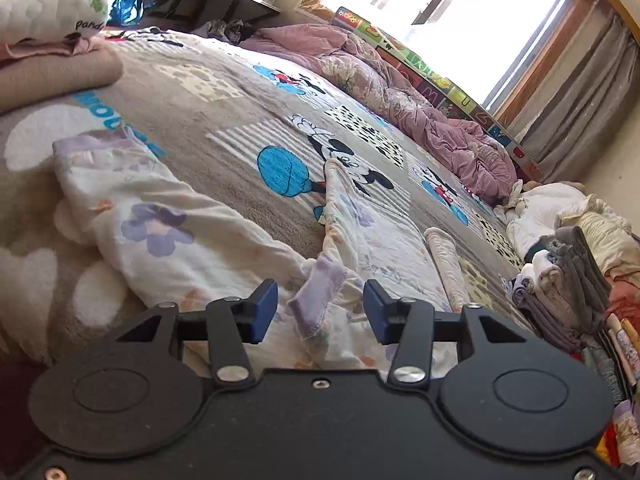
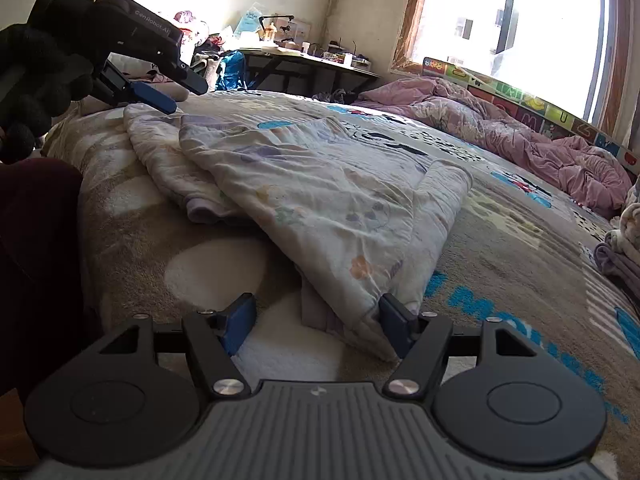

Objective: Fold clothes

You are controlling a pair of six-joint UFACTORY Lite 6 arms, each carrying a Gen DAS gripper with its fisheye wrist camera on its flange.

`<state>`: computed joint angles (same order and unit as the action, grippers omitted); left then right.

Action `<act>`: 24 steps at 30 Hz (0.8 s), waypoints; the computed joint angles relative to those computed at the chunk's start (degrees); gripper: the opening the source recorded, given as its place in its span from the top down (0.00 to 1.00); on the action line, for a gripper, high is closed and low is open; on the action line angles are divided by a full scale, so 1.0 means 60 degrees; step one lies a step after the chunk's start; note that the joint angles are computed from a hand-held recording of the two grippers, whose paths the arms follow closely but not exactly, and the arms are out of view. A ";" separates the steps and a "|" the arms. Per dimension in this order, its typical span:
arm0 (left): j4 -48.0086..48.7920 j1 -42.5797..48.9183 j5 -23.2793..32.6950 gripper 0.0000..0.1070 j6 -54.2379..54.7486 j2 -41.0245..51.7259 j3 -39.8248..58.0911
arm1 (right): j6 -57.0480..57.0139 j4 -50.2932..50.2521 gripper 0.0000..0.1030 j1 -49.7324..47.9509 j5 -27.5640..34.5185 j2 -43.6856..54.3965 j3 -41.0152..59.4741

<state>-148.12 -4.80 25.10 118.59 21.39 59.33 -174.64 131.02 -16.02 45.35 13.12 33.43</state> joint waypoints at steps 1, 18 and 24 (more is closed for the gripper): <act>0.0804 0.0050 0.0076 0.57 -0.0968 0.0103 0.0016 | 0.0195 -0.0104 0.34 -0.0021 -0.0055 -0.0119 -0.0007; 0.0241 -0.0588 0.0546 0.95 -0.0646 0.0883 0.1330 | 0.0157 0.0133 0.39 -0.0153 0.1022 0.0215 0.0126; 0.1686 -0.1309 0.0321 0.95 -0.2357 0.1613 0.3746 | 0.0466 -0.0348 0.36 0.0004 0.0591 0.0569 0.0551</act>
<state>-138.01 -12.65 27.03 104.45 31.07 81.80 -171.84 128.93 -16.00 48.89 16.53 36.73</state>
